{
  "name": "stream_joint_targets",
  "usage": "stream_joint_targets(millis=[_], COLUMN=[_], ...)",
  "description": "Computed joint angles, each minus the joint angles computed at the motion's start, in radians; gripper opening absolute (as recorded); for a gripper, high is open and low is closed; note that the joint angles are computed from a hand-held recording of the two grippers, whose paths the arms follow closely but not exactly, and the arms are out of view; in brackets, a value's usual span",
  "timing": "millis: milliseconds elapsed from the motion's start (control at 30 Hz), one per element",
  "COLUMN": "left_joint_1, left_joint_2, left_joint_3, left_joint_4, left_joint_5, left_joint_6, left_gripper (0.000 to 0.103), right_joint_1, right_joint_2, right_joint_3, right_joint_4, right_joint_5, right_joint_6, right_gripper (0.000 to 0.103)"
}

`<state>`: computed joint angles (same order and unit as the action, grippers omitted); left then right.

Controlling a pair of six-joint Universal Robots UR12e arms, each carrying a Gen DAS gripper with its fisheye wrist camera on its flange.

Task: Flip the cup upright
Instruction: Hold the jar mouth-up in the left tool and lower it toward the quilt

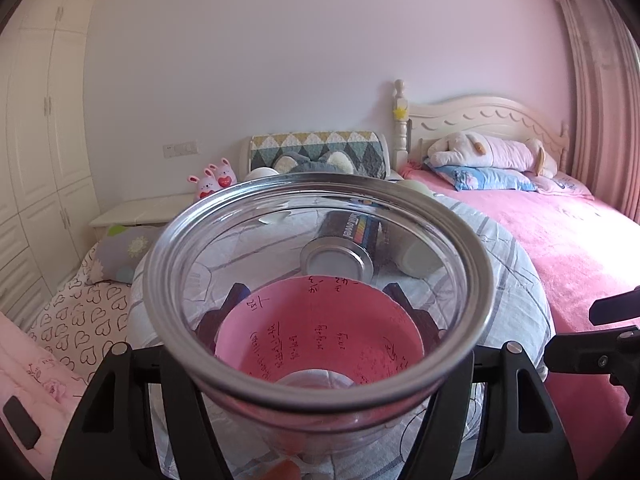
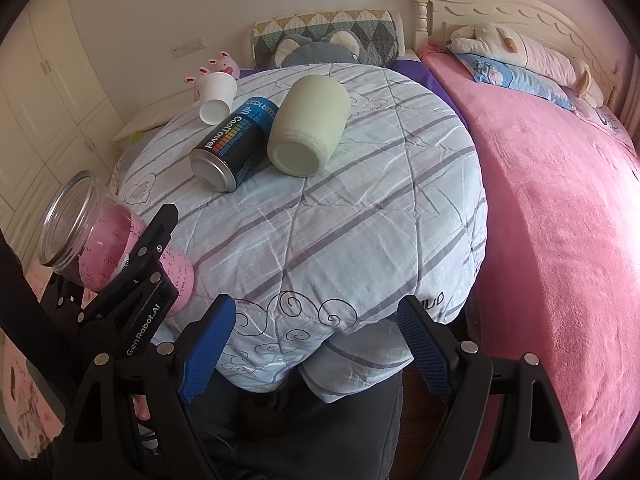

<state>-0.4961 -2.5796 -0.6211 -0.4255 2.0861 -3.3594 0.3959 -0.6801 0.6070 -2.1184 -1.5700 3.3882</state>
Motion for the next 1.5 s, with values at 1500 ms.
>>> stream_joint_targets(millis=[1500], left_joint_1=[0.006], left_joint_2=[-0.013], left_joint_3=[0.024], left_joint_4=[0.017], left_joint_5=[-0.008], left_joint_6=[0.015], left_gripper=[0.072], right_joint_1=[0.006], right_joint_2=[-0.003], right_joint_3=[0.002], right_joint_4=[-0.005], right_joint_5=[-0.007], right_joint_6=[-0.014], right_gripper=[0.084])
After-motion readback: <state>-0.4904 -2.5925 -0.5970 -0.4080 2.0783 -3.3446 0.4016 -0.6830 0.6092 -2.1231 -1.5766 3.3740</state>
